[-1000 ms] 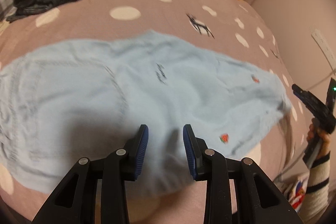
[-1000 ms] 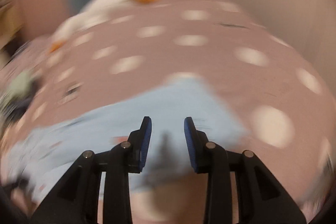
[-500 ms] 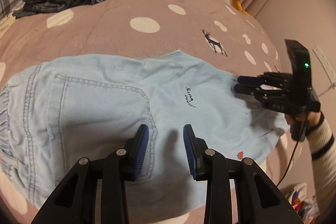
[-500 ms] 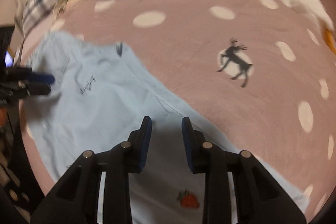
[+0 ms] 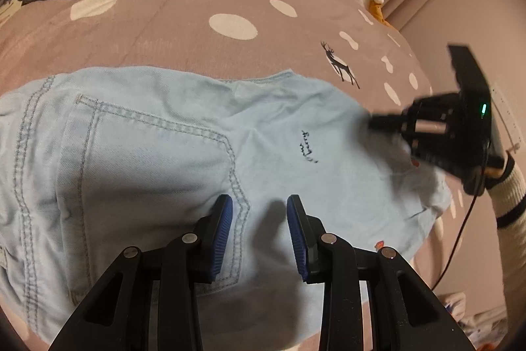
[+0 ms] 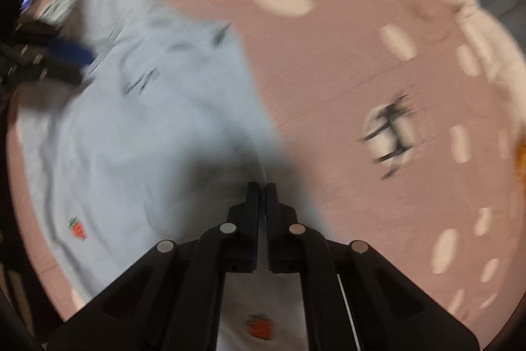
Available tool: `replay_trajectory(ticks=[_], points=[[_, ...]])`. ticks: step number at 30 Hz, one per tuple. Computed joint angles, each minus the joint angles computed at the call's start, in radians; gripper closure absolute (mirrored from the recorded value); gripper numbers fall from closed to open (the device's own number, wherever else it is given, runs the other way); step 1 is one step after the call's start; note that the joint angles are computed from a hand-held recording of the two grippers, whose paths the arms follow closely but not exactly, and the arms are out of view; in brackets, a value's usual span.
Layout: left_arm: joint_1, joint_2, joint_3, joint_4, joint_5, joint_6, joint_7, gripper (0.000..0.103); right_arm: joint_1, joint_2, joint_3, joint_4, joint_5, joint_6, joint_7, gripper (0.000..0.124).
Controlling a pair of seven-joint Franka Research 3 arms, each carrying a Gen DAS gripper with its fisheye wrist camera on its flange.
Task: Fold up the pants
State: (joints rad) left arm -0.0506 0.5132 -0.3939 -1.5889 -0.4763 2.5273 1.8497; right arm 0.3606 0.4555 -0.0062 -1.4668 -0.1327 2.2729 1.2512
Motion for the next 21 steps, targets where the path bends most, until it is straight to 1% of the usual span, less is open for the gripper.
replay_trajectory(ticks=[1,3,4,5,7,8,9,10,12,13,14,15,16,18,19,21], points=[[0.0,-0.001,0.0,-0.003,-0.001,0.002,-0.001,0.07,0.009,0.0,-0.012,0.005,-0.024,0.028,0.021,0.12],[-0.001,-0.003,0.0,-0.007,0.001,0.008,0.0,0.07,0.019,0.013,-0.022,0.027,-0.052,0.046,0.039,0.122],[-0.002,-0.003,0.001,-0.007,0.004,0.009,-0.002,0.07,0.011,0.038,-0.01,0.072,-0.027,0.009,0.028,0.12],[-0.004,-0.003,0.002,-0.005,0.006,0.008,-0.006,0.07,-0.001,0.056,0.003,0.1,0.01,-0.032,0.011,0.122],[-0.004,-0.001,0.004,-0.001,0.011,0.0,-0.011,0.07,0.022,0.06,-0.018,0.088,-0.034,-0.018,0.032,0.122],[-0.006,0.002,0.005,0.005,0.015,-0.004,-0.014,0.07,0.039,0.044,-0.041,0.057,-0.07,0.019,0.08,0.122],[-0.008,0.003,0.006,0.007,0.019,-0.005,-0.015,0.07,0.035,0.021,-0.048,0.029,-0.072,0.061,0.122,0.122],[-0.009,0.003,0.007,0.008,0.023,-0.006,-0.015,0.07,0.021,-0.019,-0.046,-0.024,-0.05,0.111,0.157,0.122],[-0.013,0.001,0.008,0.004,0.032,0.003,-0.015,0.07,-0.016,-0.096,-0.034,-0.111,0.001,0.175,0.191,0.12],[-0.015,0.001,0.009,0.003,0.036,0.007,-0.018,0.07,-0.039,-0.136,-0.024,-0.147,0.035,0.173,0.182,0.117],[-0.017,0.001,0.011,0.001,0.04,0.014,-0.022,0.07,-0.05,-0.147,-0.018,-0.162,0.046,0.168,0.176,0.107],[-0.019,0.001,0.011,-0.001,0.042,0.019,-0.027,0.07,-0.055,-0.173,-0.021,-0.187,0.035,0.144,0.178,0.101],[-0.021,0.0,0.011,-0.005,0.045,0.026,-0.033,0.07,-0.057,-0.191,-0.024,-0.205,0.014,0.119,0.187,0.092],[-0.017,0.0,0.004,-0.009,0.041,0.034,-0.035,0.066,-0.063,-0.184,-0.025,-0.201,-0.013,0.058,0.201,0.095],[-0.015,0.0,0.0,-0.011,0.038,0.037,-0.033,0.063,-0.072,-0.189,-0.019,-0.213,-0.004,0.044,0.194,0.095],[-0.024,-0.002,0.007,-0.012,0.058,0.039,-0.041,0.063,-0.093,-0.186,-0.001,-0.223,0.037,0.013,0.141,0.096]])
